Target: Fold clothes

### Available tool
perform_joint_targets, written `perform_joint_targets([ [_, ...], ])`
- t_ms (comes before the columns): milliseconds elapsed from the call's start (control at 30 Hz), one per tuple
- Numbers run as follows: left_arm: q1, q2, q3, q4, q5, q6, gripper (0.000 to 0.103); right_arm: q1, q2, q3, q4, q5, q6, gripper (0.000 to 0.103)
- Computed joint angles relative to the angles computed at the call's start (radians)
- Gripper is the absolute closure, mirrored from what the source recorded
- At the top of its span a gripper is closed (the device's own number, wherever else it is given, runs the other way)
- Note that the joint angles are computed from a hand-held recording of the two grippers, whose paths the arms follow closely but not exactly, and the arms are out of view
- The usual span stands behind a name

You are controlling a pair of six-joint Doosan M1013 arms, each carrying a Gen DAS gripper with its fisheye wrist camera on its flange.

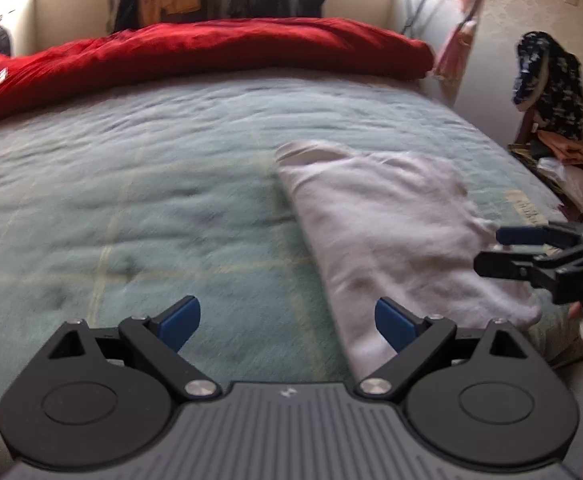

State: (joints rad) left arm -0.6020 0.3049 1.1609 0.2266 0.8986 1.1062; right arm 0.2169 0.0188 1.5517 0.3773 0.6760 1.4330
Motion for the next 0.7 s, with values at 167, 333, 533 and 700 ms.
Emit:
perform_joint_targets([
  [167, 0.021, 0.07, -0.092, -0.181, -0.084, 0.215, 0.009, 0.0, -0.039, 0.045, -0.036, -0.032, 0.081, 0.0],
  [333, 0.033, 0.179, -0.224, -0.362, -0.096, 0.429, 0.009, -0.001, -0.057, 0.067, -0.06, -0.029, 0.1, 0.0],
  [533, 0.044, 0.273, -0.332, -0.379, 0.002, 0.35, 0.009, -0.018, -0.061, 0.086, -0.014, -0.031, 0.069, 0.0],
  [700, 0.038, 0.274, -0.358, -0.354, -0.018, 0.389, 0.009, -0.034, -0.06, 0.092, 0.048, -0.038, 0.023, 0.0],
])
